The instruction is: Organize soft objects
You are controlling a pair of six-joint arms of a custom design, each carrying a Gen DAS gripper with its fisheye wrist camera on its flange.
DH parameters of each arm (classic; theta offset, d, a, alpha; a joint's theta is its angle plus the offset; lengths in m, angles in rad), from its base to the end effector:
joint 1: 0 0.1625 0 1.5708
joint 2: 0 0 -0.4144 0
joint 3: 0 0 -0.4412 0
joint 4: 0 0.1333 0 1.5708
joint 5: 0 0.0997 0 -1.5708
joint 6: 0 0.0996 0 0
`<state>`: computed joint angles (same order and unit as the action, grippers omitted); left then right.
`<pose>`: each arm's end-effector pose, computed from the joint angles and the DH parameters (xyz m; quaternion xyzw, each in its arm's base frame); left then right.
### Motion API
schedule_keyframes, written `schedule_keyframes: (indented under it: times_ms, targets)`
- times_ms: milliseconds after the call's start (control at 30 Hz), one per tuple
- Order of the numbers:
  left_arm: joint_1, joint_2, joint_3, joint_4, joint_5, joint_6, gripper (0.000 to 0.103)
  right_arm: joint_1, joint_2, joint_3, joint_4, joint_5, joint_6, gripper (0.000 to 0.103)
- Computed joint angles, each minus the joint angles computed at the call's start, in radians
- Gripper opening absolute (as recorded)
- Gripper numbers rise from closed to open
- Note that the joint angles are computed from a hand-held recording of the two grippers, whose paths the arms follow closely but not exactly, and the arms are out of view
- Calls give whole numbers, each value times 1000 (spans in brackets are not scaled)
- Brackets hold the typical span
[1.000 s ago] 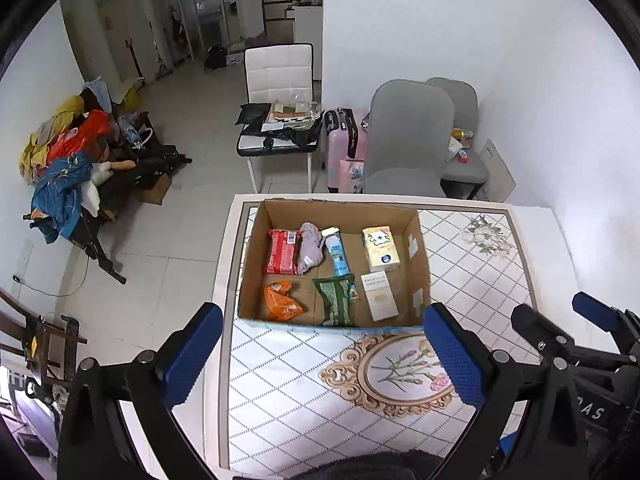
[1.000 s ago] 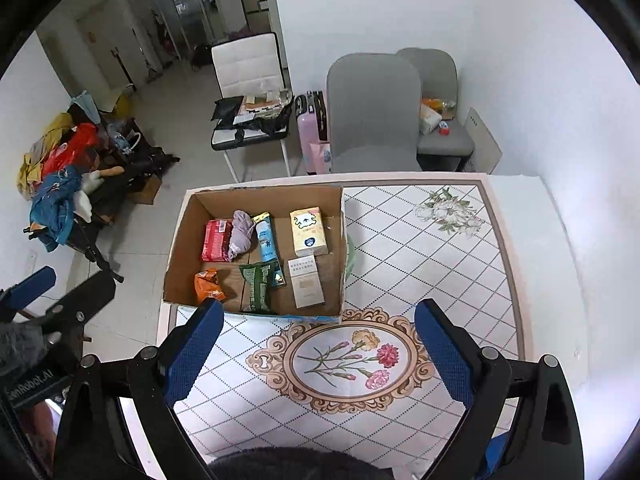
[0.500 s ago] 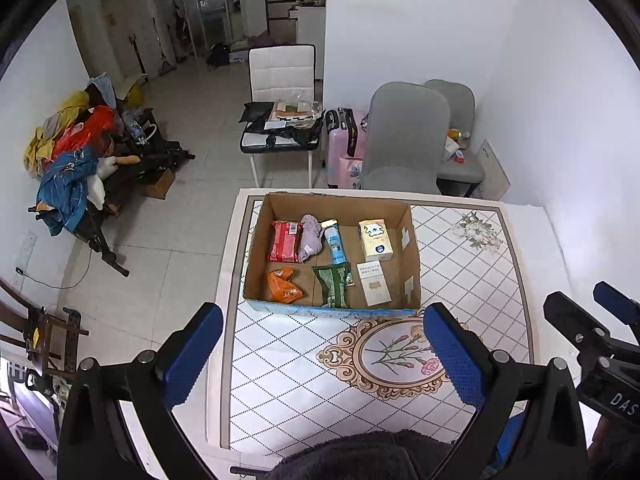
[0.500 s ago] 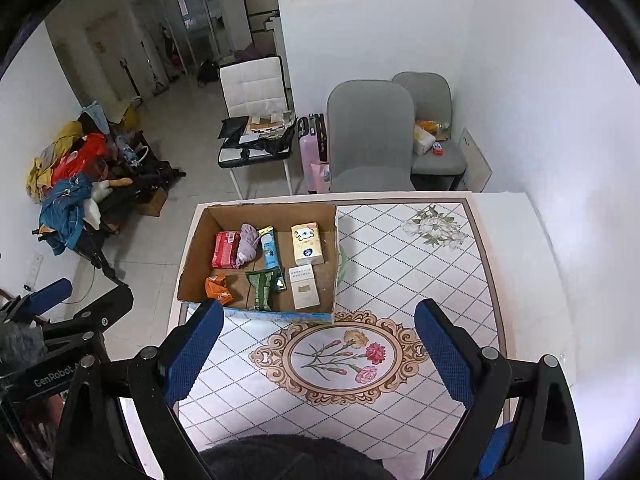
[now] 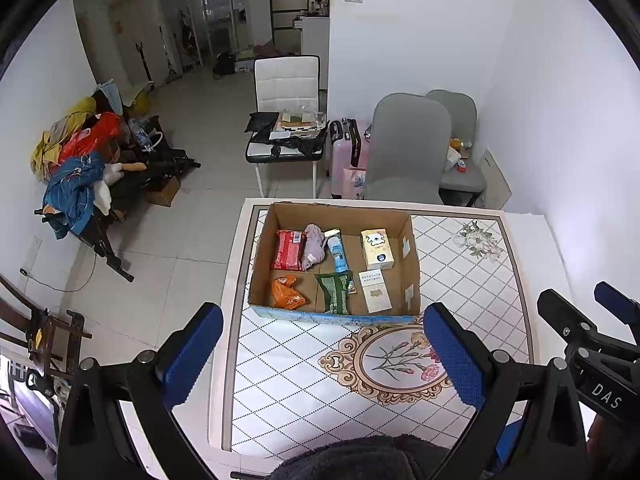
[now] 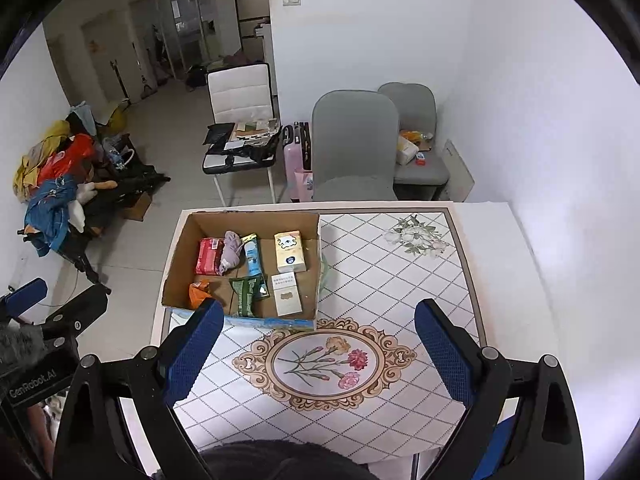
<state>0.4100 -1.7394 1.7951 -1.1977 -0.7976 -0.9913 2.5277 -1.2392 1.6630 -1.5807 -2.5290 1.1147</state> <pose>-0.3153 -0.3583 0.4402 0.1565 0.8950 -0.2307 0.3484 0.5246 -0.3063 0.2804 0.0260 -0.8732 0.2951 0.3869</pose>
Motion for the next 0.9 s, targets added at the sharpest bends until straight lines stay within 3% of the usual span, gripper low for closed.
schedule_keyframes:
  times_ms: [900]
  targets:
    - [12, 15, -4, -19, -6, 32, 103, 2, 8, -11, 38, -14, 49, 98]
